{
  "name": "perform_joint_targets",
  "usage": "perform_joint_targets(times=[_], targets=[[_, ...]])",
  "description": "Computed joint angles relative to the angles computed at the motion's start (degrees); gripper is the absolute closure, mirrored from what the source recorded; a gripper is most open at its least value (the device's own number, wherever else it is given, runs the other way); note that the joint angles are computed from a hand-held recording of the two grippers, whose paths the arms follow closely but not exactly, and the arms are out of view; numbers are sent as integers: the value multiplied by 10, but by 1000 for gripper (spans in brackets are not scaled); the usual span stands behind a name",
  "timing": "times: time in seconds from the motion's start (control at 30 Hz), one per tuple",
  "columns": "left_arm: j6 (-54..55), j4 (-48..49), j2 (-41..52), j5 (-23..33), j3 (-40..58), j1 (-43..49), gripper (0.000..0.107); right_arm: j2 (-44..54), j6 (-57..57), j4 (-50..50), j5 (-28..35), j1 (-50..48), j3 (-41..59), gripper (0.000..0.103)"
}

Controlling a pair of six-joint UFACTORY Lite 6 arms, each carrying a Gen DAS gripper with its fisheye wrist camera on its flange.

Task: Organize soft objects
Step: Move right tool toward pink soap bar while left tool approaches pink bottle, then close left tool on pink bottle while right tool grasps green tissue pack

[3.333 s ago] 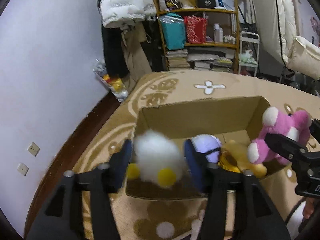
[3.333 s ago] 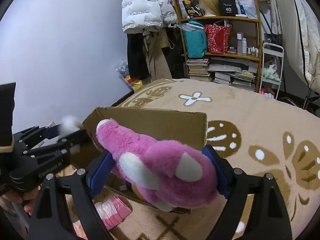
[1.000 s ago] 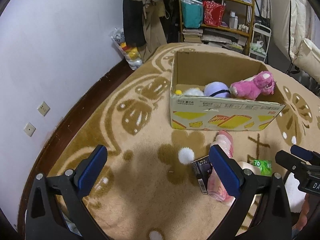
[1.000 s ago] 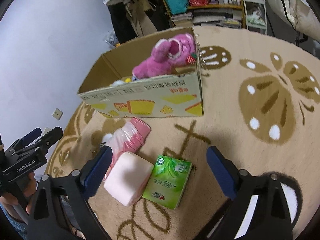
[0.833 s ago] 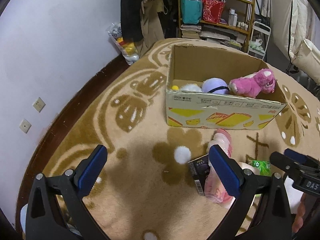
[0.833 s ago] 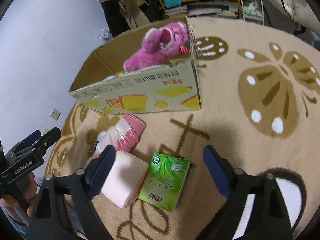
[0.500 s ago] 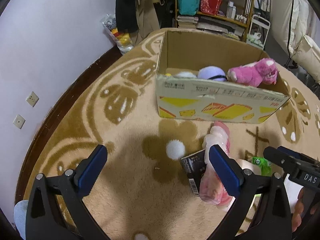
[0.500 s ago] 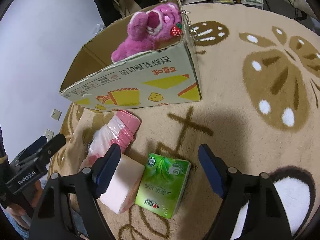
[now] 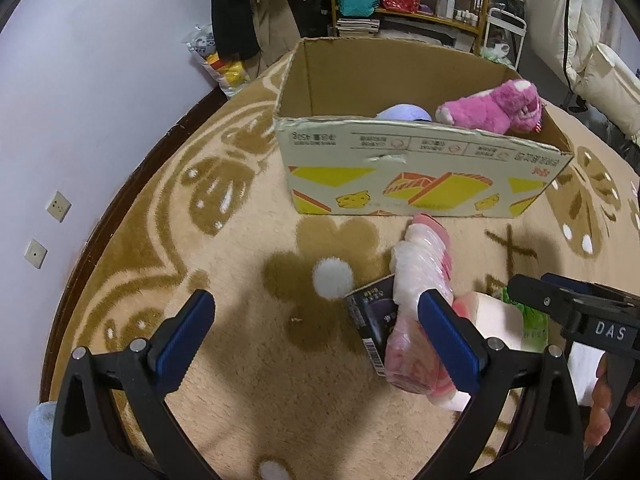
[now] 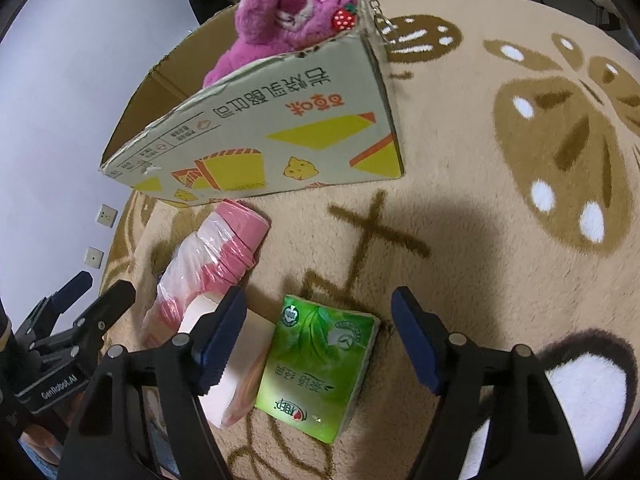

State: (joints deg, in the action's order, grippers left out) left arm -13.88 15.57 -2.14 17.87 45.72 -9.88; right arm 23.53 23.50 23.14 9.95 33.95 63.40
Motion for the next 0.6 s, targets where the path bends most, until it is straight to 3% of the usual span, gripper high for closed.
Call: perform_joint_targets(times=[0.2,0.33,0.43,0.6], targets=[[20,-9,5,7,-3,-14,6,-10,-79,76,6,-14,-25,25],[18,1,10,11,-5,-30,6,-9,-75,71,4,-13,-26,25],[-42,71,18,14,-9,-46,6,-7,-79,78,4,-13,-27,25],[-30,62,32,20,-7,-50,6,-2,-51,56,7,-9,-20,25]])
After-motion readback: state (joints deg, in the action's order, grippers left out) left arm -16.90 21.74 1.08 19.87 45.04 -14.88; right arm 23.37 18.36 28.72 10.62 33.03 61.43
